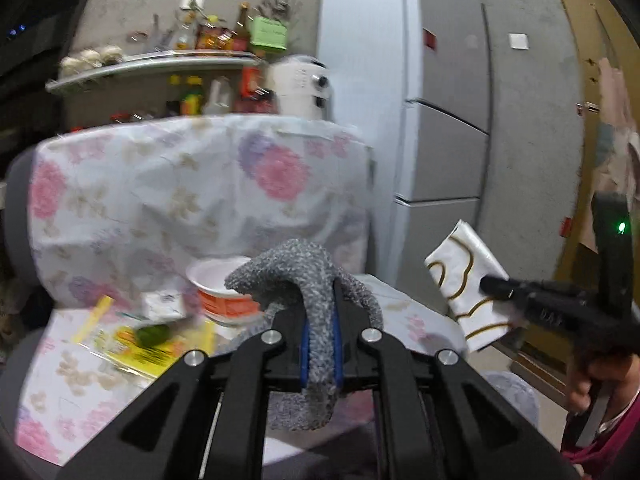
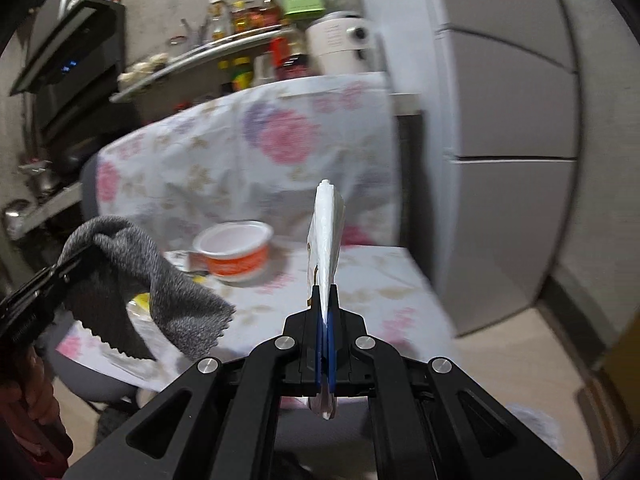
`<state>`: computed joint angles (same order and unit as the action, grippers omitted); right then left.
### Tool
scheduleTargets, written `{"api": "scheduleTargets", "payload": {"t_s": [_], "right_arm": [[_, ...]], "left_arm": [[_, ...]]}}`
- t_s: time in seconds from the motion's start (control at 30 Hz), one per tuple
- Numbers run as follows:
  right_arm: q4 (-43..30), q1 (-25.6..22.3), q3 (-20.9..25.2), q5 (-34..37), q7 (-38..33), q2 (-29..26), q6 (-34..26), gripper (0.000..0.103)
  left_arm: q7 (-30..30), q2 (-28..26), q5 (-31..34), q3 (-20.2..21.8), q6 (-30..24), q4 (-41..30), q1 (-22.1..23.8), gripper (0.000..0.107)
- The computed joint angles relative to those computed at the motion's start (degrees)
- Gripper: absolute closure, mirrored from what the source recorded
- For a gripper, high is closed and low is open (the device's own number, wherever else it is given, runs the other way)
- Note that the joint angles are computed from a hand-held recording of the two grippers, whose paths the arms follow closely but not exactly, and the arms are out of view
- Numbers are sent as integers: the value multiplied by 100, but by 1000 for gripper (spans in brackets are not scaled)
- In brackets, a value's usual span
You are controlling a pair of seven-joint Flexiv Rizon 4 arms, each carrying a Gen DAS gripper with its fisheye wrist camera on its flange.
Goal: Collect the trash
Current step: 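Carry cloth and wrapper to the bin and open both tools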
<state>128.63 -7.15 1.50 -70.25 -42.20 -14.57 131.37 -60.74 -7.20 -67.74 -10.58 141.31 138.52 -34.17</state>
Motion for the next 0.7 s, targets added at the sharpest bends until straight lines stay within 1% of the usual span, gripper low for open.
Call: {"api": "scheduleTargets", "payload": {"t_s": [0.07, 0.13, 0.17, 0.2, 0.27, 0.4, 0.5, 0.6, 0.7], "right_arm": [[203, -76, -67, 219, -189, 190, -163, 101], [488, -136, -101, 610, -505, 463, -455, 101], [633, -168, -106, 828, -676, 581, -571, 101], [739, -201, -103, 1010, -809, 653, -619, 101], [1011, -282, -123, 1471, -1133, 835, -718, 101], [1336, -501, -229, 1972, -1472, 1020, -781, 101], [1478, -521, -268, 2710, -1981, 1085, -972, 101], [1425, -808, -392, 2560, -1758, 888, -855, 101], [1330, -942, -373, 2729, -1734, 599, -809, 100]], "left_arm": [[-245, -72, 343, 5, -259, -6, 68, 101], [-994, -108, 1412, 91, -757, 58, 299, 101], [-1205, -160, 1734, 108, -843, 42, 340, 101], [-1446, -233, 2205, 122, -963, -11, 424, 101], [-1575, -393, 2687, 153, -1113, -194, 442, 101], [-1903, -793, 3788, 111, -1550, -757, 561, 101], [-2082, -1122, 4317, 93, -1625, -1206, 552, 101], [-2201, -1451, 4677, 96, -1786, -1619, 508, 100], [-2117, -1814, 4678, 245, -1883, -1928, 249, 100]]}}
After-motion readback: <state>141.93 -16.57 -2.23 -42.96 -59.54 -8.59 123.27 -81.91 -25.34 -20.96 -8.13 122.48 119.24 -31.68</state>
